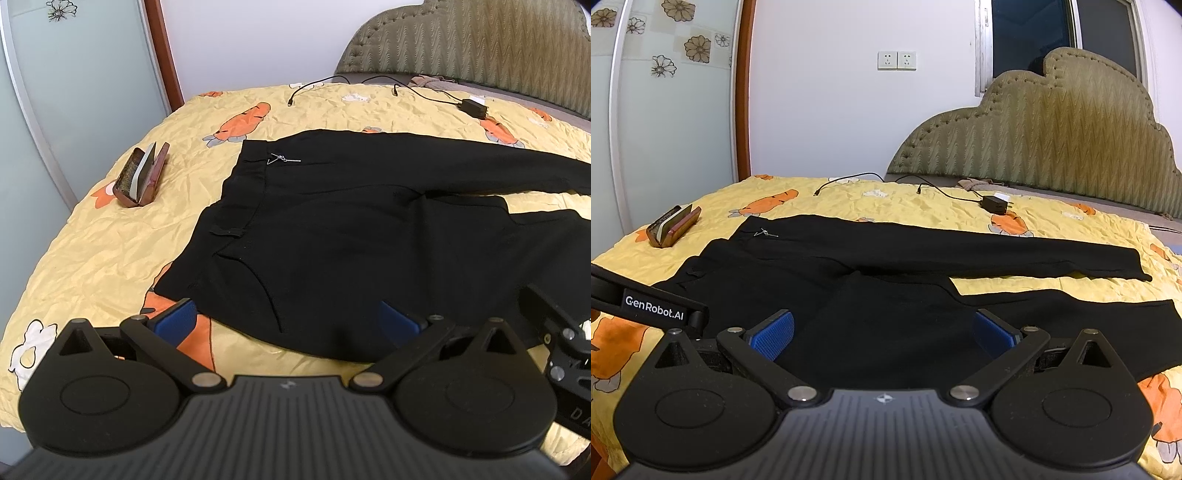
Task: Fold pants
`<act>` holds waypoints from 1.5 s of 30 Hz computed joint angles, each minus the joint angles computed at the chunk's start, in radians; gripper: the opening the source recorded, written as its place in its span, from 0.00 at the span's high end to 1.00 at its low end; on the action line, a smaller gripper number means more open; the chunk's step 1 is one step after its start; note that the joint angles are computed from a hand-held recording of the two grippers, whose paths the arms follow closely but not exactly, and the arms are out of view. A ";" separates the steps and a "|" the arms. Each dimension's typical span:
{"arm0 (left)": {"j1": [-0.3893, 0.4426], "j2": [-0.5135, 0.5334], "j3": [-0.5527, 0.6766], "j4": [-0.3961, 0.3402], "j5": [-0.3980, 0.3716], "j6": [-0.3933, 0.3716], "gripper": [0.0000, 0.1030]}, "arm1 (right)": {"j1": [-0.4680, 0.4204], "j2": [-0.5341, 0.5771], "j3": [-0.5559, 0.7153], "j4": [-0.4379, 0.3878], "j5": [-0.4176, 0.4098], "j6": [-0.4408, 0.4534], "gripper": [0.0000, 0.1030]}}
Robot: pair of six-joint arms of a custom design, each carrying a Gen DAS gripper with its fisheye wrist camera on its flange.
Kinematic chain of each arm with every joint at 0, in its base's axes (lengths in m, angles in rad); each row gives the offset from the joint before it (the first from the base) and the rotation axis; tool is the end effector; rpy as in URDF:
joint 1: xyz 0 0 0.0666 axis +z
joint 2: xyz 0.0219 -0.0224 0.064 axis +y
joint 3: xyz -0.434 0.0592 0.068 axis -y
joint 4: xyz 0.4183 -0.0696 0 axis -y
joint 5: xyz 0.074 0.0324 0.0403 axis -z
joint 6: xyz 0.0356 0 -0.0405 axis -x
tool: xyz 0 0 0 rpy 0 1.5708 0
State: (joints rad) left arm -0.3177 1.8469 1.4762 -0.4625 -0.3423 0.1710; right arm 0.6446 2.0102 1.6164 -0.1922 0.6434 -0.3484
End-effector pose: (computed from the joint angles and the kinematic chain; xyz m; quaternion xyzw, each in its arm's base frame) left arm 0.6379 -0.1976 0.2984 0.0061 0.9212 0.0682 0.3831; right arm 0.6043 0.4270 0.2771 0.0245 0.8489 -0.0313 0.5271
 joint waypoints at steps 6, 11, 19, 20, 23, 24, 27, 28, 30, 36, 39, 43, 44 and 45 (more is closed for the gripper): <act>-0.001 0.002 0.002 -0.004 -0.002 -0.003 0.00 | 0.001 0.000 0.000 -0.006 0.001 -0.005 0.00; -0.002 0.005 0.005 -0.006 -0.002 -0.004 0.00 | 0.001 0.003 0.003 -0.010 0.003 -0.011 0.00; -0.003 0.010 0.007 -0.009 -0.005 -0.006 0.00 | 0.002 0.006 0.008 -0.019 0.007 -0.018 0.00; -0.003 0.010 0.008 -0.009 -0.005 -0.006 0.00 | 0.002 0.005 0.007 -0.017 0.006 -0.017 0.00; -0.003 0.010 0.008 -0.010 -0.005 -0.005 0.00 | 0.001 0.006 0.009 -0.017 0.004 -0.016 0.00; -0.003 0.010 0.008 -0.010 -0.005 -0.005 0.00 | 0.001 0.007 0.009 -0.018 0.003 -0.016 0.00; -0.002 0.012 0.011 -0.015 -0.006 -0.007 0.00 | 0.002 0.008 0.009 -0.020 0.000 -0.014 0.00; -0.001 0.013 0.011 -0.016 -0.006 -0.007 0.00 | 0.002 0.008 0.008 -0.017 -0.001 -0.012 0.00; -0.001 0.013 0.011 -0.016 -0.006 -0.007 0.00 | 0.002 0.007 0.005 -0.009 -0.003 -0.007 0.00; -0.001 0.014 0.012 -0.017 -0.004 -0.007 0.00 | 0.003 0.008 0.005 -0.010 0.000 -0.006 0.00; -0.001 0.015 0.013 -0.018 -0.003 -0.006 0.00 | 0.003 0.007 0.004 -0.006 0.000 -0.002 0.00; 0.001 0.018 0.015 -0.018 0.001 -0.007 0.00 | -0.002 0.008 0.008 -0.003 -0.005 0.005 0.00; 0.000 0.018 0.016 -0.019 0.000 -0.006 0.00 | -0.003 0.008 0.008 -0.001 -0.007 0.009 0.00; 0.002 0.019 0.018 -0.020 0.002 -0.006 0.00 | -0.004 0.009 0.010 0.002 -0.008 0.014 0.00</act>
State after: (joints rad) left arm -0.3159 1.8662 1.4943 -0.4822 -0.3402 0.1653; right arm 0.6401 2.0188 1.6262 -0.1904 0.6349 -0.3349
